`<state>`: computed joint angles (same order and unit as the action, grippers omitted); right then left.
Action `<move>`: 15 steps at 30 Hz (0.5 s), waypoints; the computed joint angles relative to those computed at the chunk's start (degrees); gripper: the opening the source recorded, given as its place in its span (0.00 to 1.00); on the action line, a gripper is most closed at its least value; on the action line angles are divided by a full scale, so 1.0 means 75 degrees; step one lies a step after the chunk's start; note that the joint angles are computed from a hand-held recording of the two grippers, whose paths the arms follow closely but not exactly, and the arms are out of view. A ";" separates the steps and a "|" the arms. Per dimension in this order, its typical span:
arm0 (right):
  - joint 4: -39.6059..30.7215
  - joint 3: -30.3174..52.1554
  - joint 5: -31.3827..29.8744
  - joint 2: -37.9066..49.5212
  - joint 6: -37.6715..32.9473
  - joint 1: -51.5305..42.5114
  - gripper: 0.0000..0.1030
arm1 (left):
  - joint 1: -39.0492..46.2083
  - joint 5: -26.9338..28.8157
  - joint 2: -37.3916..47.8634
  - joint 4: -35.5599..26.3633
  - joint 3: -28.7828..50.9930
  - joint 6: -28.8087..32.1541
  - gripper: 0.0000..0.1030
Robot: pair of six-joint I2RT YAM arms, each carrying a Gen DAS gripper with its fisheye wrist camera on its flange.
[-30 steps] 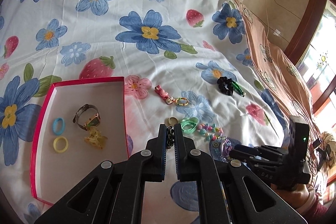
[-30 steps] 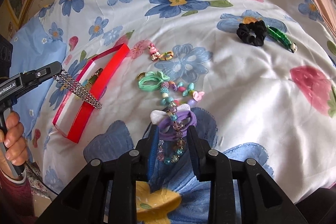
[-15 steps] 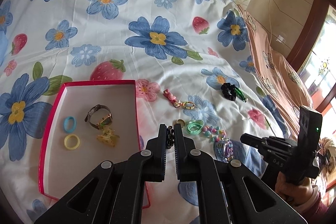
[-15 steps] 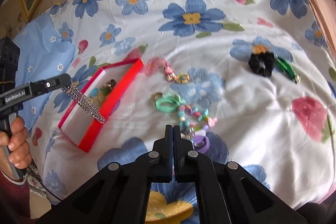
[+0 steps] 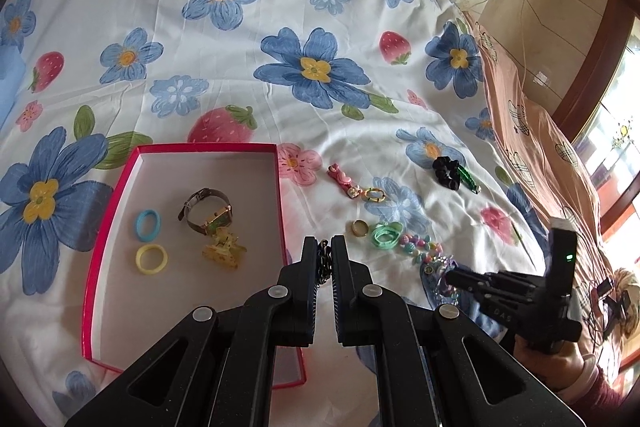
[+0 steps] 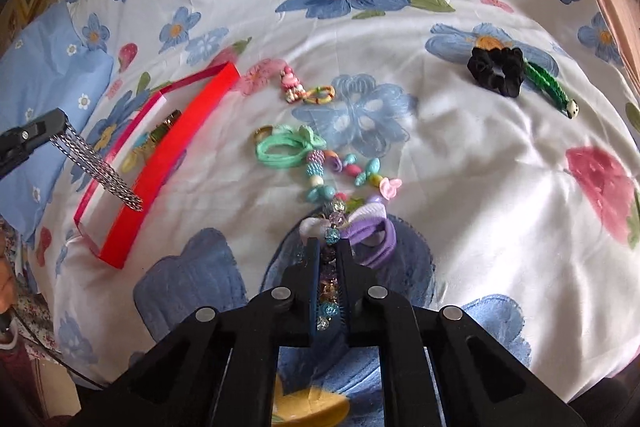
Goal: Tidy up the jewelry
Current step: 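Carry the silver chain toward the box with the left tool while the right tool lifts the beaded bracelet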
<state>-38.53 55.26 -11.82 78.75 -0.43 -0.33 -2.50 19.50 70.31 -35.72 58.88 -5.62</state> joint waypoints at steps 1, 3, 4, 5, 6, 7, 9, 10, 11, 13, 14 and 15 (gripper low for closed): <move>-0.0001 0.0057 -0.0134 -0.0126 0.0007 -0.0013 0.07 | 0.0039 0.0012 -0.0013 -0.0008 0.0010 0.0002 0.05; -0.0058 0.0248 -0.0250 -0.0299 0.0062 0.0047 0.07 | 0.0128 0.0060 -0.0070 -0.0028 0.0001 0.0021 0.05; -0.0070 0.0353 -0.0318 -0.0376 0.0099 0.0079 0.07 | 0.0175 0.0089 -0.0117 -0.0034 -0.0024 0.0037 0.05; -0.0091 0.0489 -0.0470 -0.0441 0.0142 0.0091 0.07 | 0.0217 0.0109 -0.0154 -0.0044 -0.0031 0.0048 0.05; -0.0096 0.0609 -0.0563 -0.0460 0.0206 0.0130 0.07 | 0.0267 0.0127 -0.0195 -0.0061 -0.0034 0.0067 0.05; -0.0092 0.0735 -0.0636 -0.0449 0.0278 0.0180 0.07 | 0.0326 0.0154 -0.0242 -0.0080 -0.0041 0.0092 0.05; -0.0088 0.0994 -0.0841 -0.0386 0.0364 0.0283 0.07 | 0.0464 0.0228 -0.0351 -0.0126 -0.0088 0.0164 0.05; -0.0042 0.1072 -0.0821 -0.0368 0.0409 0.0361 0.07 | 0.0537 0.0265 -0.0390 -0.0151 -0.0102 0.0203 0.05; -0.0006 0.1172 -0.0818 -0.0316 0.0468 0.0447 0.07 | 0.0620 0.0297 -0.0453 -0.0193 -0.0120 0.0239 0.05; 0.0050 0.1287 -0.0949 -0.0219 0.0574 0.0529 0.07 | 0.0756 0.0352 -0.0503 -0.0243 -0.0132 0.0304 0.05; 0.0101 0.1328 -0.0969 -0.0180 0.0620 0.0596 0.07 | 0.0835 0.0383 -0.0534 -0.0266 -0.0146 0.0330 0.05; 0.0115 0.1347 -0.0919 -0.0152 0.0606 0.0659 0.07 | 0.0932 0.0425 -0.0553 -0.0298 -0.0151 0.0369 0.05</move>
